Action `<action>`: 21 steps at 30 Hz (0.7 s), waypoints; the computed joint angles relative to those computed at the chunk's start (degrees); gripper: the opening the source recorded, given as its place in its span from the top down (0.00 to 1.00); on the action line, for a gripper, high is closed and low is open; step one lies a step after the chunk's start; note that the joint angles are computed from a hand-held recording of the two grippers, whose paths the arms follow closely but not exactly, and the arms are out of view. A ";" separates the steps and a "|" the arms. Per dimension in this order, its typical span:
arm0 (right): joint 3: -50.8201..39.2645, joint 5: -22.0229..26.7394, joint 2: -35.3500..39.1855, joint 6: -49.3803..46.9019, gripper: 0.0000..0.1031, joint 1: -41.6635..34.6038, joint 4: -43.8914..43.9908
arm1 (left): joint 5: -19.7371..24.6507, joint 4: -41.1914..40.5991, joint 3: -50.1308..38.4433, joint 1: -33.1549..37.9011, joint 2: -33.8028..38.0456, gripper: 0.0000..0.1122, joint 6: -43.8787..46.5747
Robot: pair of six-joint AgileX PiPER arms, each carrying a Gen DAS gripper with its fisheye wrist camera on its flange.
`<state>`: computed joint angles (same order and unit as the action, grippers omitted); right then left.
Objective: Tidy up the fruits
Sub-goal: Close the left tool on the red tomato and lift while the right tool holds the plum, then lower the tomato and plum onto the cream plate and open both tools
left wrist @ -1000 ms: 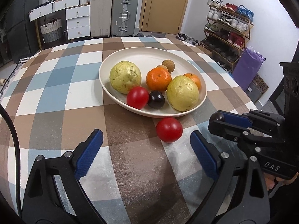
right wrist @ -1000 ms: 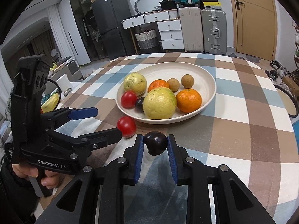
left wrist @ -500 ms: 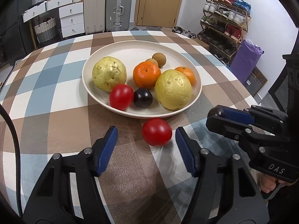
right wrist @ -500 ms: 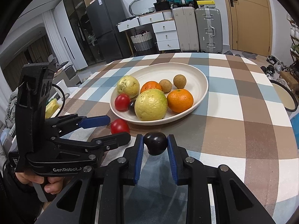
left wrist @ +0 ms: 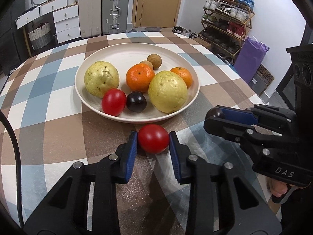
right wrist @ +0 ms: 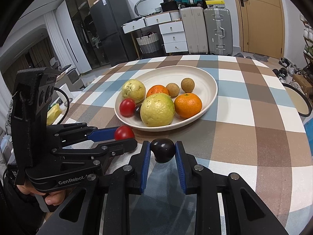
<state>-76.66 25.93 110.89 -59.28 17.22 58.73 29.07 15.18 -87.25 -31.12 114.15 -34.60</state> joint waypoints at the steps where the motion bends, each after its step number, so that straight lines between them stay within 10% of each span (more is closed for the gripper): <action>1: 0.00 0.00 0.00 0.00 0.75 0.00 0.00 | -0.13 -0.06 0.23 -0.01 -0.18 0.74 0.01; 21: 1.31 -3.24 -1.86 -2.62 0.75 0.77 2.58 | -5.96 10.03 9.59 0.56 -8.84 0.74 -10.05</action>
